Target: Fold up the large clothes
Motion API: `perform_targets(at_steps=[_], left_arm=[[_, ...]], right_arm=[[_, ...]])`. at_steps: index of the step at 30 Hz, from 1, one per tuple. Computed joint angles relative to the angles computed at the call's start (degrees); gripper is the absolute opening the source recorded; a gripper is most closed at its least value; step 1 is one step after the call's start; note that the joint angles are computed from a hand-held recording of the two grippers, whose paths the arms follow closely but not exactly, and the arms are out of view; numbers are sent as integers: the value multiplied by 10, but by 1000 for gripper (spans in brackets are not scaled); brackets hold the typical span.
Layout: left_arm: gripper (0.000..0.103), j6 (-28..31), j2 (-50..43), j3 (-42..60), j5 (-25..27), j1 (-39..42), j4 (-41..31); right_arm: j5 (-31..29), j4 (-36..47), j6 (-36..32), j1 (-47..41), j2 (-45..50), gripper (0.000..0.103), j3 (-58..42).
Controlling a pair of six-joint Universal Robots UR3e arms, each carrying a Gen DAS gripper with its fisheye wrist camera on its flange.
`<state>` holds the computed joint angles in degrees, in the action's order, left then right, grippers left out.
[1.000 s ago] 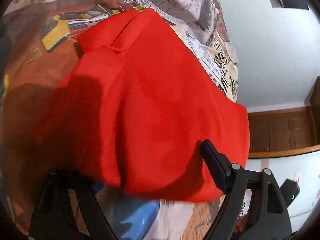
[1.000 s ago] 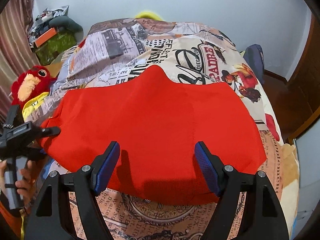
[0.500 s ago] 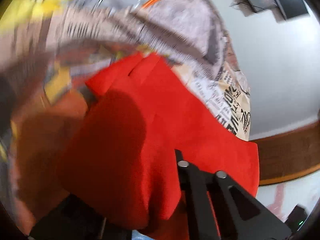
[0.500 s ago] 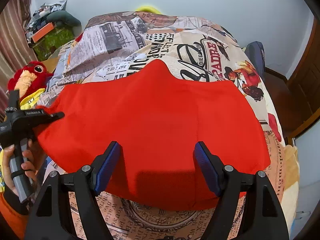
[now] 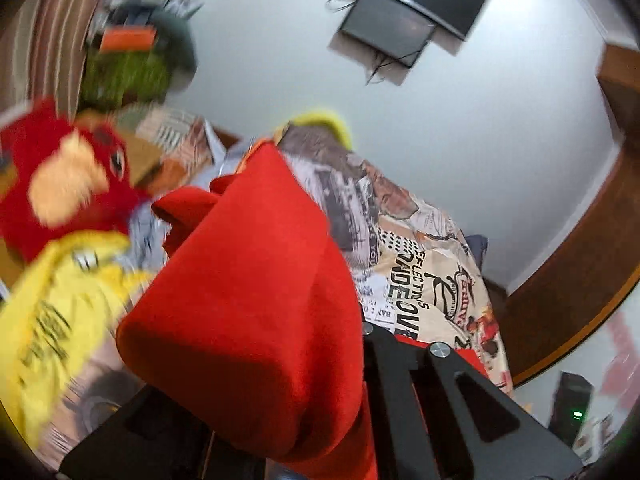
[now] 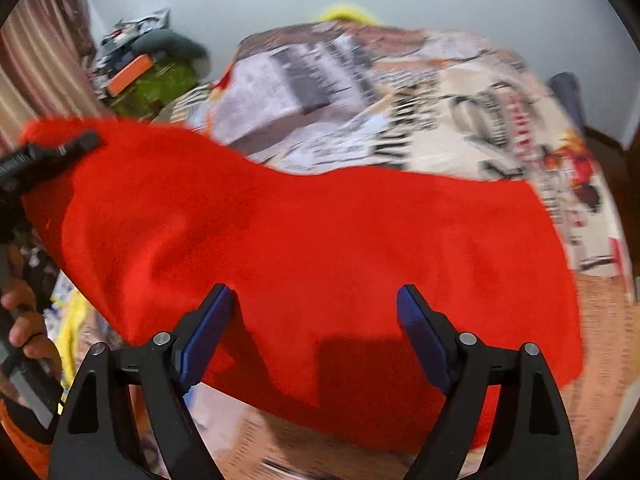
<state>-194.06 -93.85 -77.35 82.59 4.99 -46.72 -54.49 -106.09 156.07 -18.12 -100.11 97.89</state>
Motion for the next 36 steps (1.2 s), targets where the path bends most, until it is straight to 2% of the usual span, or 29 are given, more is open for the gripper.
perform_targets(at_steps=[4, 6, 10, 14, 17, 20, 23, 25, 27, 29, 32, 34, 36], left_arm=[[3, 11, -23, 35, 0, -23, -25], [3, 4, -36, 48, -9, -32, -39], [3, 0, -66, 90, -10, -69, -55], [3, 2, -124, 189, 2, -126, -90], [3, -1, -185, 283, 9, -171, -125], [3, -8, -266, 398, 12, -218, -174], [3, -7, -361, 515, -9, -266, -235], [3, 14, -406, 554, -2, -292, -264], [3, 39, -463, 605, 36, -323, -312], [3, 57, -474, 571, 71, -338, -316], [4, 61, -438, 448, 97, -345, -276], [4, 69, -407, 393, 84, -341, -257], [10, 84, -393, 391, 62, -333, -270]], right_arm=[[10, 5, 44, 46, 72, 84, -16], [5, -15, 59, 52, 78, 84, -4], [-19, 44, 5, 37, 48, 84, -33], [-25, 52, -85, -65, -72, 84, 33], [-34, 103, -170, -172, -139, 84, 66], [-43, 156, -231, -271, -160, 84, 83], [-60, 208, -270, -356, -150, 84, 85], [-60, 239, -290, -408, -143, 84, 82], [-62, 253, -292, -436, -139, 84, 76], [-56, 285, -316, -477, -141, 84, 66], [-48, 330, -356, -521, -151, 84, 49], [-42, 345, -370, -534, -155, 84, 39], [-36, 353, -377, -541, -157, 84, 34]])
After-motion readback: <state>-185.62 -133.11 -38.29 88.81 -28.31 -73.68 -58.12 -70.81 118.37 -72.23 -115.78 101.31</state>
